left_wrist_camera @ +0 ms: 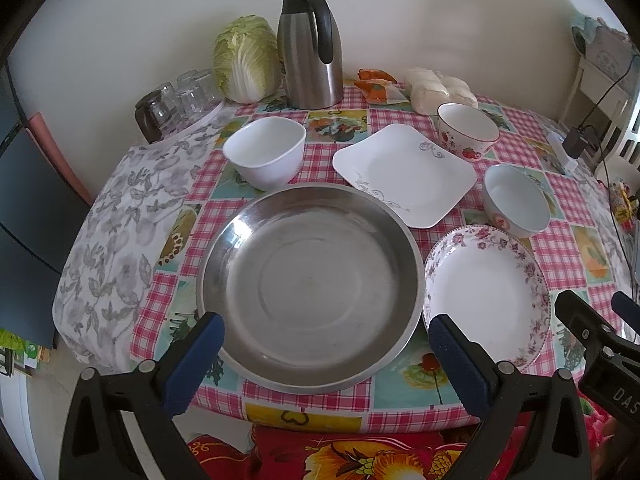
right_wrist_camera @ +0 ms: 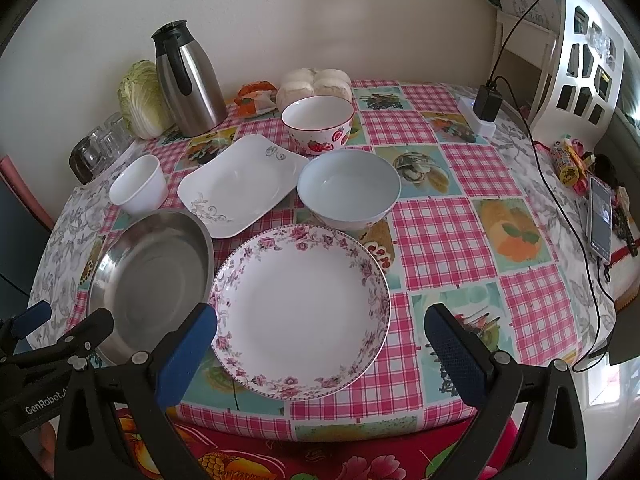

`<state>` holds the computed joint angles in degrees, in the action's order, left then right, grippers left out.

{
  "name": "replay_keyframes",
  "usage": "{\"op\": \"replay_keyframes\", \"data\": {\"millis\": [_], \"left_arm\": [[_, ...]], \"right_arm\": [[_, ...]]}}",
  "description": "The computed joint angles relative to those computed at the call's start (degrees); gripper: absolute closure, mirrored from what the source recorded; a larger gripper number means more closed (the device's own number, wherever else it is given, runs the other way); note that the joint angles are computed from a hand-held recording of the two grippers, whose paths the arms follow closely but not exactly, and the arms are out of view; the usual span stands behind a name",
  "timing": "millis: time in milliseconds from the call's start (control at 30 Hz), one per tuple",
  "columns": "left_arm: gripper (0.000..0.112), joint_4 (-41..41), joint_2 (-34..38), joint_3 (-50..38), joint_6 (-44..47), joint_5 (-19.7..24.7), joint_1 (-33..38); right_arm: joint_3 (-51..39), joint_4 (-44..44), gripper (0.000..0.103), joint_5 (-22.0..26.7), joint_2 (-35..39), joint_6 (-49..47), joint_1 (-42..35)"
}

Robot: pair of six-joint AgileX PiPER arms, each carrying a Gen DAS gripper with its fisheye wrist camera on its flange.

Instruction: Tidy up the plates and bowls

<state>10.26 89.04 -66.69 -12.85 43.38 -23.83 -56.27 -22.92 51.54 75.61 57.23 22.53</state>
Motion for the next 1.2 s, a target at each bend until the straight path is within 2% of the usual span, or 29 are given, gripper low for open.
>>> {"op": "replay_keyframes", "data": {"millis": [533,1200], "left_arm": [[0.009,0.61,-0.44,0.28,-0.99,-0.13,-0.18],[0.009,-3.99,0.33,-0.73,2.89,0.18,2.03]], "right_arm": [[-0.39,0.13,0.000,0.50,0.34,-0.26,0.22],[-2.37,0.30,0.000,0.92,2.38,-1.56,0.46]]}}
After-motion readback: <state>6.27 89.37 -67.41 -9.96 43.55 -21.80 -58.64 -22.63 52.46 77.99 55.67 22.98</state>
